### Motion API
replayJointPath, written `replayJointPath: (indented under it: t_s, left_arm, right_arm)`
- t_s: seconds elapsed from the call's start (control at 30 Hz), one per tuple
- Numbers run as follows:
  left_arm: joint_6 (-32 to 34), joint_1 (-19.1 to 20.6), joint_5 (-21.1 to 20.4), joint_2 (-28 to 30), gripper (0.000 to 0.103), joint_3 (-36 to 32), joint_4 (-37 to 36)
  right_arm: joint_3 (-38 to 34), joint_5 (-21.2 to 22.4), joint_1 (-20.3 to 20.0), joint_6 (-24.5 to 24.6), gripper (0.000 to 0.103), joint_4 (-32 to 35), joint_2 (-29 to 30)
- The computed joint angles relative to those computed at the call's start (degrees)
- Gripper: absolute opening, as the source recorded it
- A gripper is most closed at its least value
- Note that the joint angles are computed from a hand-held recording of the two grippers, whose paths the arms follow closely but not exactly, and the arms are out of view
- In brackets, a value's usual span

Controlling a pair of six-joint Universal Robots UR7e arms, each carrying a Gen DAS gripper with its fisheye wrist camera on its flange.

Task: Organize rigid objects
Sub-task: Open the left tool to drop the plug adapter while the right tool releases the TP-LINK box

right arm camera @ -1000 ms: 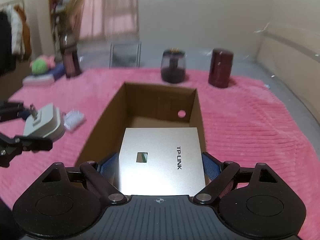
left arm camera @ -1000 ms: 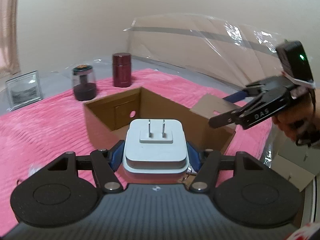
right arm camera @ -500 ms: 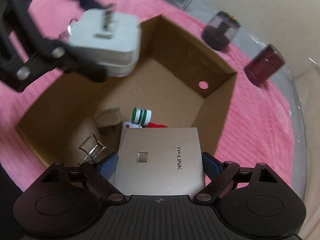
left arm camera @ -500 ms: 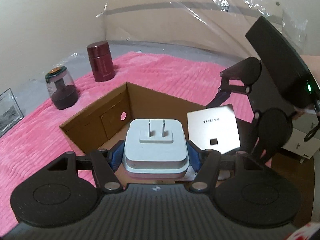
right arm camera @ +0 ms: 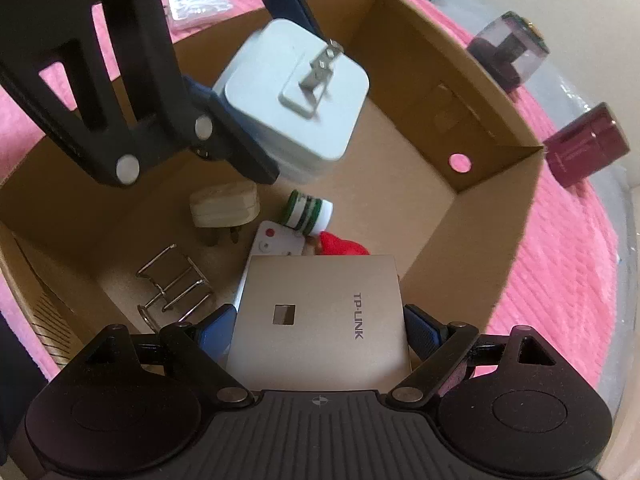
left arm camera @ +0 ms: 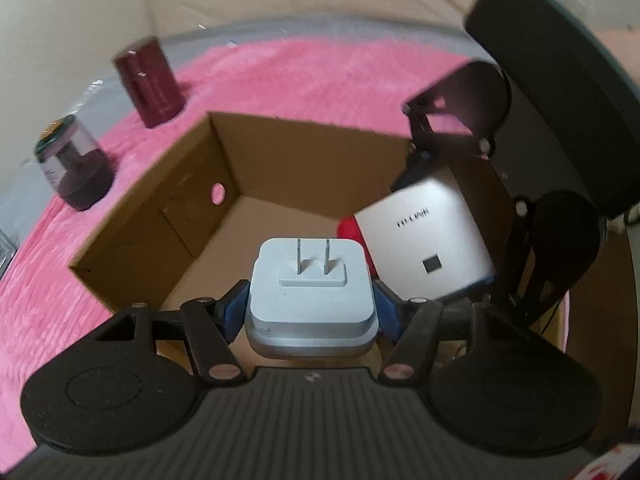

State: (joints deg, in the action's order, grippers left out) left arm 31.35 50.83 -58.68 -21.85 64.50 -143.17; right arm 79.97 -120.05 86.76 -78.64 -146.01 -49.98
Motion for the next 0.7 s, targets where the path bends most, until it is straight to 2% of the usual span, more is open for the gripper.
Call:
replayJointPath:
  t_s: [0.33, 0.7]
  left_arm:
    - [3.47, 0.80, 3.88, 4.36, 0.060, -9.13, 13.87]
    - [0.07, 1.74, 5.25, 7.44, 0.060, -15.48, 25.15]
  right_arm:
    - [-1.86, 1.76, -0.73, 0.59, 0.085, 3.93, 1.02]
    - [-2.51, 2.27, -1.20, 1.21, 0.085, 5.44, 1.46]
